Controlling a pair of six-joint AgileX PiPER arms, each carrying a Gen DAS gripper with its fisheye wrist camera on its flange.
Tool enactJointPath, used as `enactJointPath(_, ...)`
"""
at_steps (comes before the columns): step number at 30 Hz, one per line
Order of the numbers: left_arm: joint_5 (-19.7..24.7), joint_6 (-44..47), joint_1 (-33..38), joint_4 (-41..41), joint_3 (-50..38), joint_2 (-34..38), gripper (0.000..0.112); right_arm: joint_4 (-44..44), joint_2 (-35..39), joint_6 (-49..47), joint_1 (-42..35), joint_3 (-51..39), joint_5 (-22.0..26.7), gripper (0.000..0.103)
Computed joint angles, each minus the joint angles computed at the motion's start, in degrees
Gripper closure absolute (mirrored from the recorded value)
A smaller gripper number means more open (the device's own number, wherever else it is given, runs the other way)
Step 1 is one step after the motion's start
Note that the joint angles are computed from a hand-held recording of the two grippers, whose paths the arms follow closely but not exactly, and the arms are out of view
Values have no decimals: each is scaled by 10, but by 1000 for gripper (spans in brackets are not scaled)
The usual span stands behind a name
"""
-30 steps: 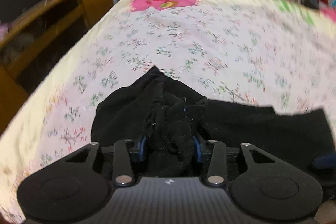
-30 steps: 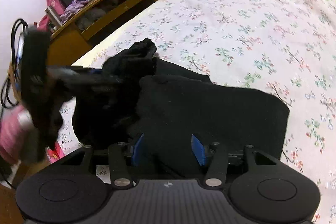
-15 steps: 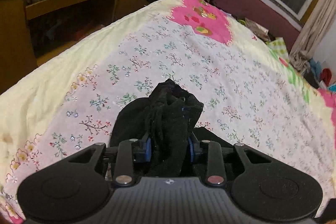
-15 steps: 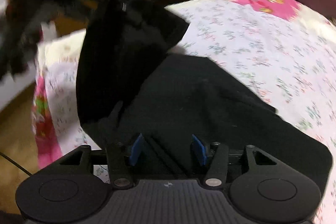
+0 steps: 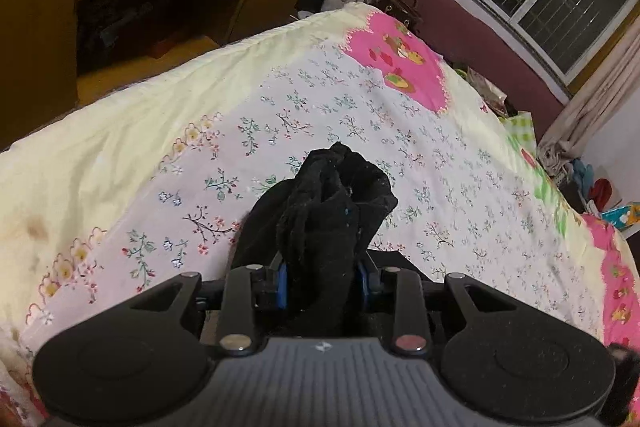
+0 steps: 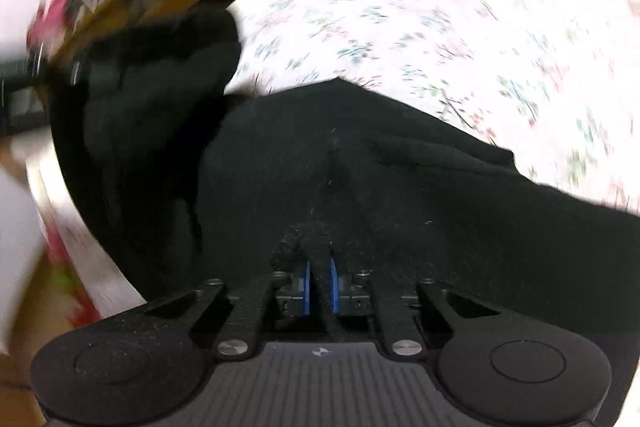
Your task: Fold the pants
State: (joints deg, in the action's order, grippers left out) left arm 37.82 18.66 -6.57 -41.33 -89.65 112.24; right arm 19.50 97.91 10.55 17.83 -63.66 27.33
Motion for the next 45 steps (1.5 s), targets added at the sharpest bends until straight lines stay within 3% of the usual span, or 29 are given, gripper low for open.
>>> enactJointPath(7, 1, 41, 15, -54, 14, -2, 73, 231, -29, -145, -48, 2, 0, 100)
enactJointPath(12, -2, 58, 18, -73, 25, -9, 73, 344, -4, -260, -34, -35, 0, 100)
enactJointPath(15, -1, 67, 24, -92, 30, -10, 73, 280, 50, -254, -1, -64, -13, 100)
enactJointPath(20, 13, 85, 28, -108, 28, -17, 73, 240, 130, -247, 29, -74, -2, 90)
enactJointPath(22, 27, 95, 22, -109, 20, -21, 73, 312, 115, -300, 18, -47, -7, 85)
enactJointPath(25, 50, 109, 7, -114, 1, -22, 73, 357, 60, -350, -1, 2, -13, 60)
enactJointPath(28, 68, 118, -18, -100, -22, -9, 73, 351, 12, -338, -29, 41, -4, 58)
enactJointPath(31, 85, 120, -32, -108, -34, 5, 73, 434, -31, -392, -75, 84, 9, 58)
enactJointPath(35, 104, 136, -47, -125, -36, 10, 74, 439, -83, -388, -133, 126, 12, 48)
enactJointPath(39, 110, 127, -63, -96, -39, 16, 74, 621, -58, -481, -209, 160, 74, 43)
enactJointPath(45, 88, 81, -87, -36, -61, 41, 71, 649, -19, -471, -185, 137, 64, 43)
